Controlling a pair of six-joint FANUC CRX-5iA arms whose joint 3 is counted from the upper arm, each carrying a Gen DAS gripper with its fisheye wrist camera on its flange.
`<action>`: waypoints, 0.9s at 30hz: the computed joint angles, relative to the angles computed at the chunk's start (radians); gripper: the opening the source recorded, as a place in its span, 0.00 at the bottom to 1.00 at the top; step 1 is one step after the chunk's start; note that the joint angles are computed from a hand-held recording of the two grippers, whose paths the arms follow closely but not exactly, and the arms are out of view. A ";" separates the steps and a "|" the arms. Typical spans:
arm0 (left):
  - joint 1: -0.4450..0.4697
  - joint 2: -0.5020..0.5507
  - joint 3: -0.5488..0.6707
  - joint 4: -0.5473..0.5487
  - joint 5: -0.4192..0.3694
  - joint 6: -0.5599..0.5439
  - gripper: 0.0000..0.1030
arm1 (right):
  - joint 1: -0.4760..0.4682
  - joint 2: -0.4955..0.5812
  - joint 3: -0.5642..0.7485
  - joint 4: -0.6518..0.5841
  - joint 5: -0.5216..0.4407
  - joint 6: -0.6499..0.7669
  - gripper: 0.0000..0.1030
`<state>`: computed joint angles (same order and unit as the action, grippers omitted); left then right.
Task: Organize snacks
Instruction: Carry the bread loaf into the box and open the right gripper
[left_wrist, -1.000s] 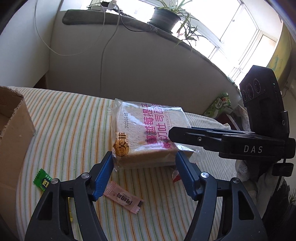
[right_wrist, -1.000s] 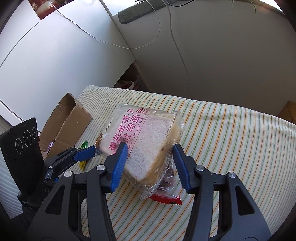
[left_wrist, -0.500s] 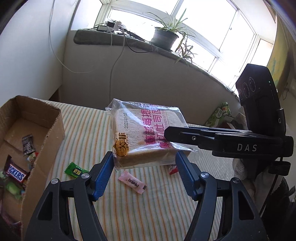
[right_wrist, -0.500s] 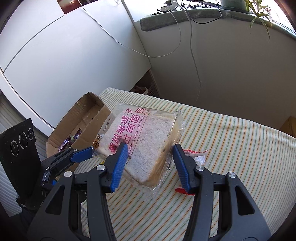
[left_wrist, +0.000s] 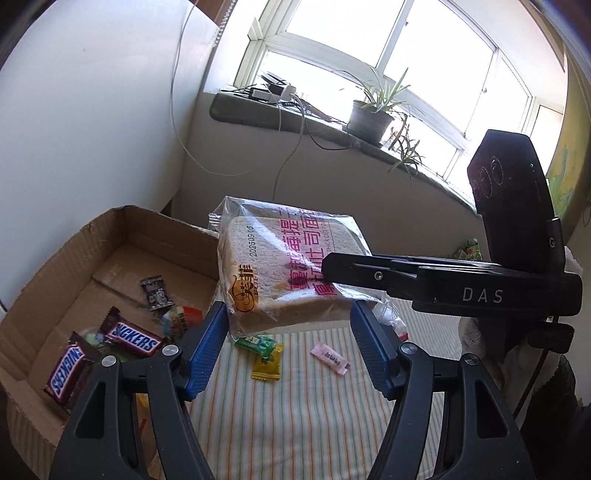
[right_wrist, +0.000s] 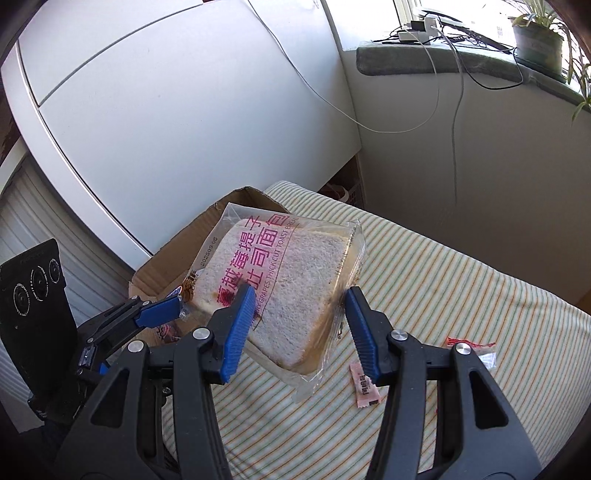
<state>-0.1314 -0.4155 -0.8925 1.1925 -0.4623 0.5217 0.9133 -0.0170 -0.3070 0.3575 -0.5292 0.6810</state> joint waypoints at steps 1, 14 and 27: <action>0.014 -0.008 -0.005 0.000 -0.003 0.002 0.65 | 0.005 0.014 0.014 -0.003 0.003 0.008 0.52; 0.214 -0.097 -0.055 -0.048 -0.065 0.018 0.65 | 0.039 0.177 0.223 -0.154 -0.007 0.207 0.52; 0.307 -0.091 -0.063 -0.084 -0.087 0.031 0.65 | 0.026 0.298 0.368 -0.300 -0.042 0.360 0.52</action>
<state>0.1756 -0.5062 -0.9557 1.1086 -0.5494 0.5524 0.9394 0.2807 0.0607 0.0577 -0.5709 1.0412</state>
